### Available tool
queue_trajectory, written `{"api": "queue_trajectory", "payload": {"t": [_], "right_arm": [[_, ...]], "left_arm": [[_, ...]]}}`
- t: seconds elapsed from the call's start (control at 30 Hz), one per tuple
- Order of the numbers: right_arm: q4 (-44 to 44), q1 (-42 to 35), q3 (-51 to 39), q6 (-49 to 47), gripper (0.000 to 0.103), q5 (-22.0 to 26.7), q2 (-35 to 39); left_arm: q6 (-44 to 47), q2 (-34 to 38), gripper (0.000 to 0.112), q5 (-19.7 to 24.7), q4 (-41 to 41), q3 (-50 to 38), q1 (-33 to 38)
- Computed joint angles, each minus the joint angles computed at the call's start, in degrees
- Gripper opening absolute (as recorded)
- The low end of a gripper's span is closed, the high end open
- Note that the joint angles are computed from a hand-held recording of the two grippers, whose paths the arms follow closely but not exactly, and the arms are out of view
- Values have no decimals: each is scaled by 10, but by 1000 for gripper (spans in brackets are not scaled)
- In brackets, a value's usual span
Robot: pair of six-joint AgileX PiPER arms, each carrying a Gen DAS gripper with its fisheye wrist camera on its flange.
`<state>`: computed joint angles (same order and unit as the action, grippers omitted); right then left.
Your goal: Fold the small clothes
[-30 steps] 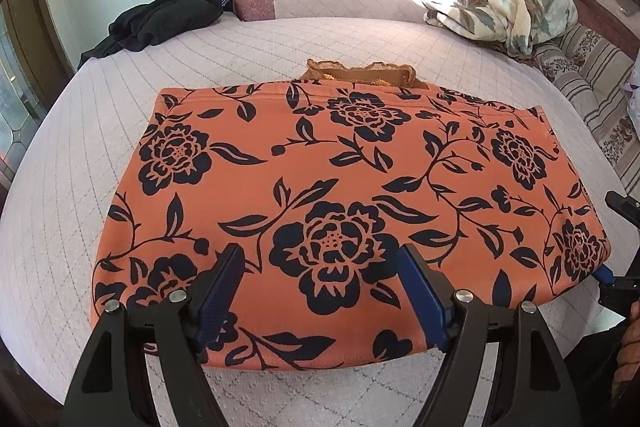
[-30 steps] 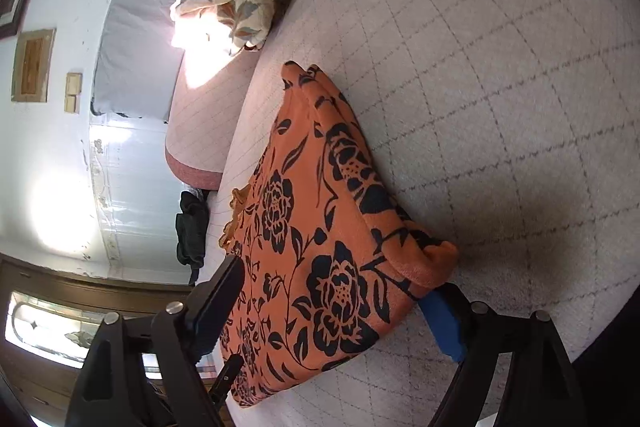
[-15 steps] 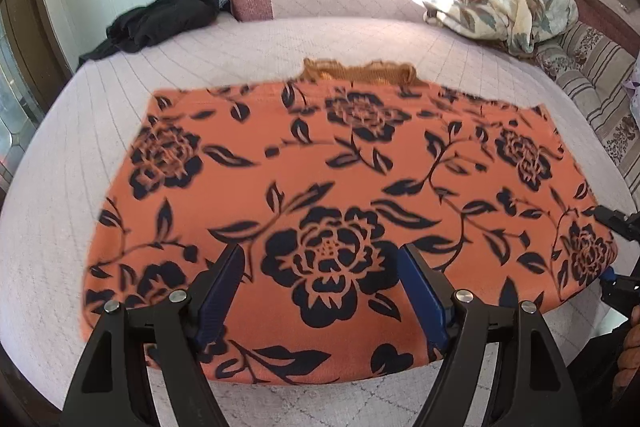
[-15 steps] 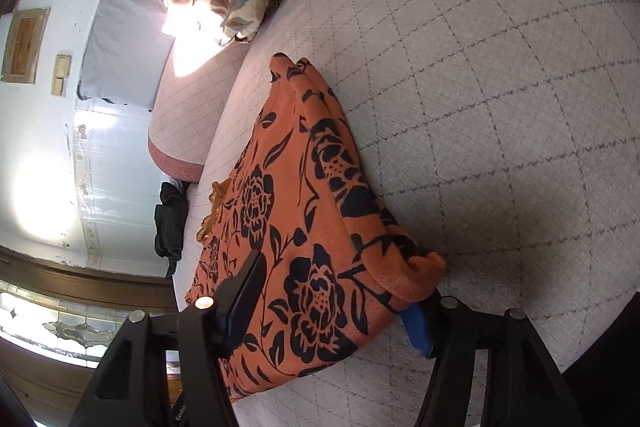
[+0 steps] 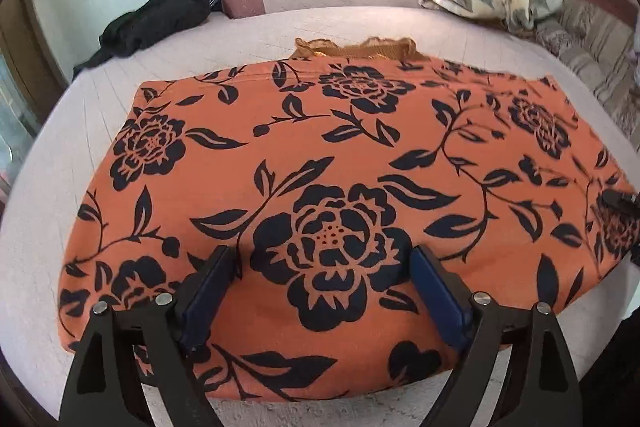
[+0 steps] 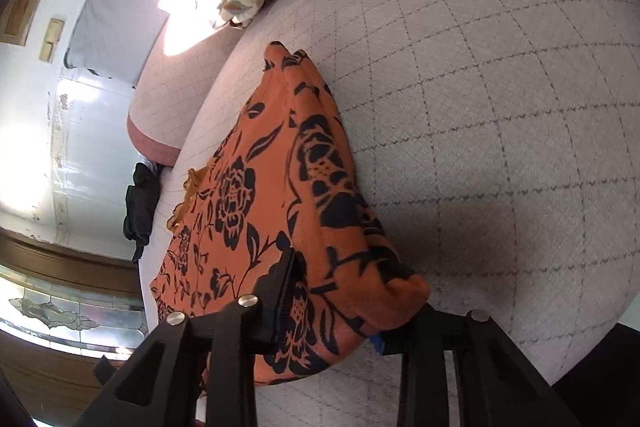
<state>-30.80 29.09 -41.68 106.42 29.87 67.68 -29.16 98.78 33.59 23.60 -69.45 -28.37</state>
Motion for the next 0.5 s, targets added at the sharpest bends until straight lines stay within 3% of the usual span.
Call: {"api": "queue_trajectory", "payload": {"t": [0.07, 0.13, 0.2, 0.23, 0.3, 0.33, 0.37, 0.4, 0.43, 0.5], "right_arm": [[11, 0, -5, -12, 32, 5, 0], [-1, 11, -10, 8, 35, 20, -2], [-19, 14, 0, 37, 50, 5, -9], [-40, 14, 8, 59, 62, -12, -14], [-30, 17, -11, 39, 63, 6, -1], [-24, 16, -18, 21, 58, 8, 5], [-4, 9, -25, -14, 21, 5, 10], [18, 3, -29, -48, 8, 5, 15], [17, 7, -35, -62, 8, 17, 12], [-45, 66, -81, -58, 7, 109, 16]], "left_arm": [[41, -4, 89, 23, -55, -19, 10], [56, -23, 89, 16, -80, -16, 21], [26, -44, 89, 0, -48, 5, 22], [27, -49, 89, -7, -47, 10, 23], [62, -25, 89, 11, -75, -5, 28], [68, -6, 90, 17, -79, -9, 30], [54, -10, 91, -1, -61, 4, 27], [28, -15, 91, -13, -30, 17, 19], [20, -16, 91, -11, -18, 19, 15], [35, -17, 91, -7, -35, 15, 18]]}}
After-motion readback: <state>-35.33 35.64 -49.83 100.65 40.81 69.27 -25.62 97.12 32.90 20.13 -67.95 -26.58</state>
